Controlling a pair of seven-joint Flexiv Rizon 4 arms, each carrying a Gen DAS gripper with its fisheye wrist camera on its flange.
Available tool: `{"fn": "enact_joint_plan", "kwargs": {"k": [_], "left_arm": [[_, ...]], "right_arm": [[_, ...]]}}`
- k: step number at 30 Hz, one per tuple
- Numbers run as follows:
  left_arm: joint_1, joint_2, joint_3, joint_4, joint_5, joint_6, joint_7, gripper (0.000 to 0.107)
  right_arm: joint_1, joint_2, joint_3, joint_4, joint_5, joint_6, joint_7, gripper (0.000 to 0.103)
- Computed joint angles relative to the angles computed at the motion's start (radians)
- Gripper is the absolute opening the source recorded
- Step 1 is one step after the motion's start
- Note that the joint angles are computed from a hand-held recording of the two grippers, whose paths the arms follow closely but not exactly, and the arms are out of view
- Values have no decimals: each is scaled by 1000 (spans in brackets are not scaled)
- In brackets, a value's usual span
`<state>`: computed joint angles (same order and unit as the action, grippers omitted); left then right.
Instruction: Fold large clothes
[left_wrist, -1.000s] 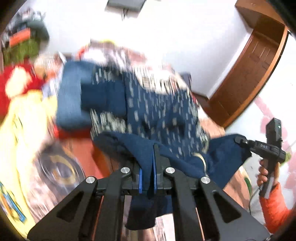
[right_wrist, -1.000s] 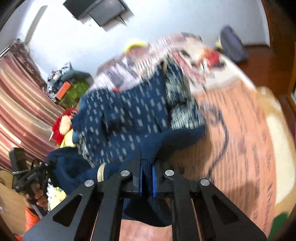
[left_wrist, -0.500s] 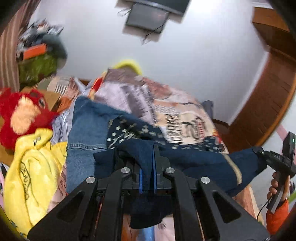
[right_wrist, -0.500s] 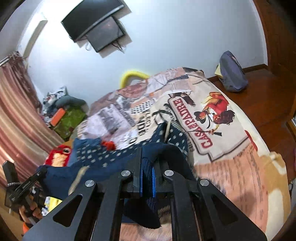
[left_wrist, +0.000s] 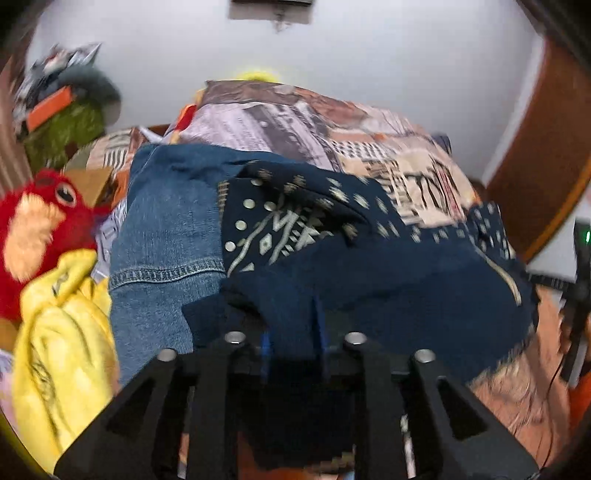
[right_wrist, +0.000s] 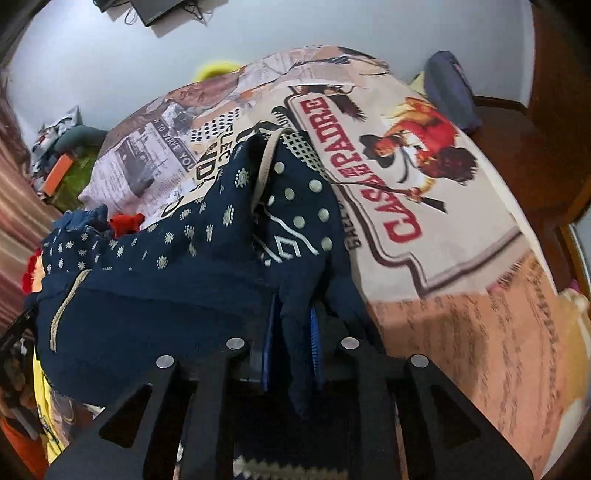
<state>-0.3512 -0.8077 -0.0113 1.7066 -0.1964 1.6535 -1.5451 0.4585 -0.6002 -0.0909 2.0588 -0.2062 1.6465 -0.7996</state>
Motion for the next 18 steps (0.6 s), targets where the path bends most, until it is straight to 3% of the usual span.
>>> {"fn": "enact_joint_plan", "kwargs": {"k": [3, 6, 8, 10, 14, 18], "left_arm": [[-28, 40, 23, 38, 10, 0, -6, 51], [4, 89, -34, 96, 26, 26, 8, 53], [-6, 111, -36, 125, 32, 54, 7, 56], [-16, 127, -40, 151, 36, 82, 7, 66], [-20, 137, -76, 177, 47, 71, 34, 69], [-184, 99, 83, 131, 34, 41, 21, 72]], "right_arm": [[161, 63, -162, 72, -19, -21, 40, 32], [255, 115, -251, 145, -42, 25, 41, 35], [274, 138, -257, 169, -41, 37, 21, 35], [302, 167, -268, 200, -41, 46, -2, 38], [317, 175, -240, 226, -16, 90, -53, 48], [213, 159, -93, 181, -33, 13, -106, 48]]}}
